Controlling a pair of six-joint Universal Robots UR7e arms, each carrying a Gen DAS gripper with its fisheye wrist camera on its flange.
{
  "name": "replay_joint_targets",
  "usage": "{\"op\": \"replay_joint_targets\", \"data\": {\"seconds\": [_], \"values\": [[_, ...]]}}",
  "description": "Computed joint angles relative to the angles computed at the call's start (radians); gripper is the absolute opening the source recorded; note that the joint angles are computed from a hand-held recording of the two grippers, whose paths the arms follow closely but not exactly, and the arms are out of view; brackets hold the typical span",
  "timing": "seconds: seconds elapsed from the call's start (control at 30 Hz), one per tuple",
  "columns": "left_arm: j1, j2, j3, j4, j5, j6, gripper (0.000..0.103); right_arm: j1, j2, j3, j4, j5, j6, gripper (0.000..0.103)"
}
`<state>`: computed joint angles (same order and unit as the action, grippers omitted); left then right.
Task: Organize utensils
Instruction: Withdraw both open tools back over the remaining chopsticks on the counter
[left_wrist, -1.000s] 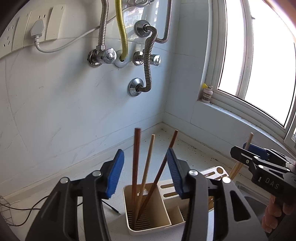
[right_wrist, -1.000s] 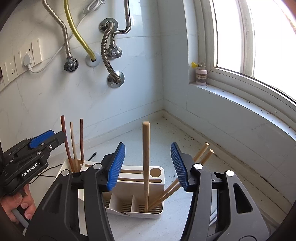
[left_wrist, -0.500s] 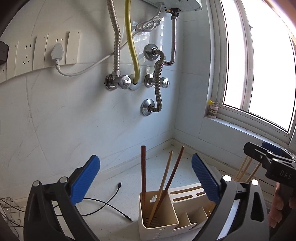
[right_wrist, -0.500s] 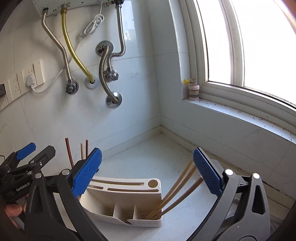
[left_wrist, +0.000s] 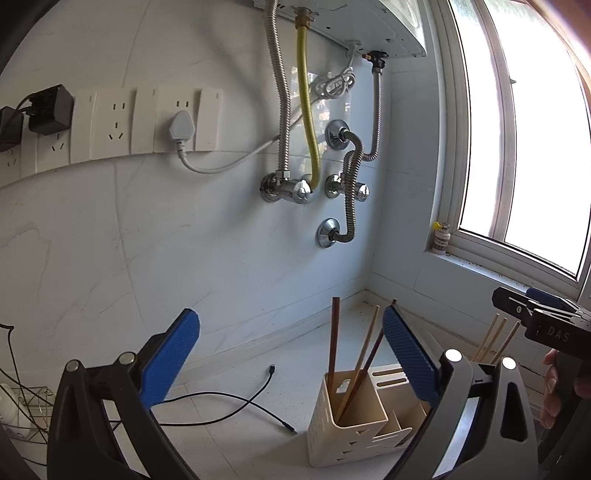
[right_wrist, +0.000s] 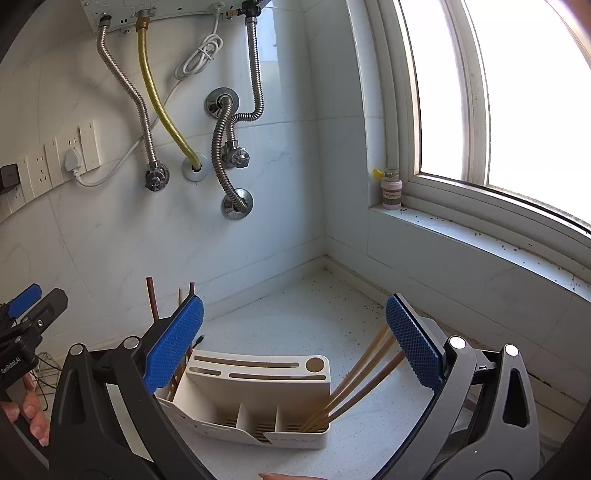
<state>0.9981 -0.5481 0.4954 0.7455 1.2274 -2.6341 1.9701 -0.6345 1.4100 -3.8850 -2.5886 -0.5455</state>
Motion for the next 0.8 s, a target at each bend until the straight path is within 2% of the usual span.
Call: {"op": "replay_joint_targets", "data": {"seconds": [0.2, 0.33, 0.63, 0.8], "values": [[0.021, -0.085, 0.071, -0.041, -0.029, -0.023, 0.098, 0.034, 0.035, -0.048, -0.005, -0.011, -0.049, 0.095], [0.044, -0.146, 0.124, -0.073, -0.053, -0.040, 0.098, 0.054, 0.070, -0.089, 0.026, -0.006, -0.049, 0.095], [0.095, -0.276, 0.219, -0.137, -0.145, -0.004, 0.098, 0.090, 0.166, -0.187, 0.194, 0.052, 0.029, 0.095], [0.129, -0.319, 0.228, -0.119, -0.212, -0.016, 0.098, 0.102, 0.227, -0.250, 0.312, 0.102, 0.091, 0.095]]}}
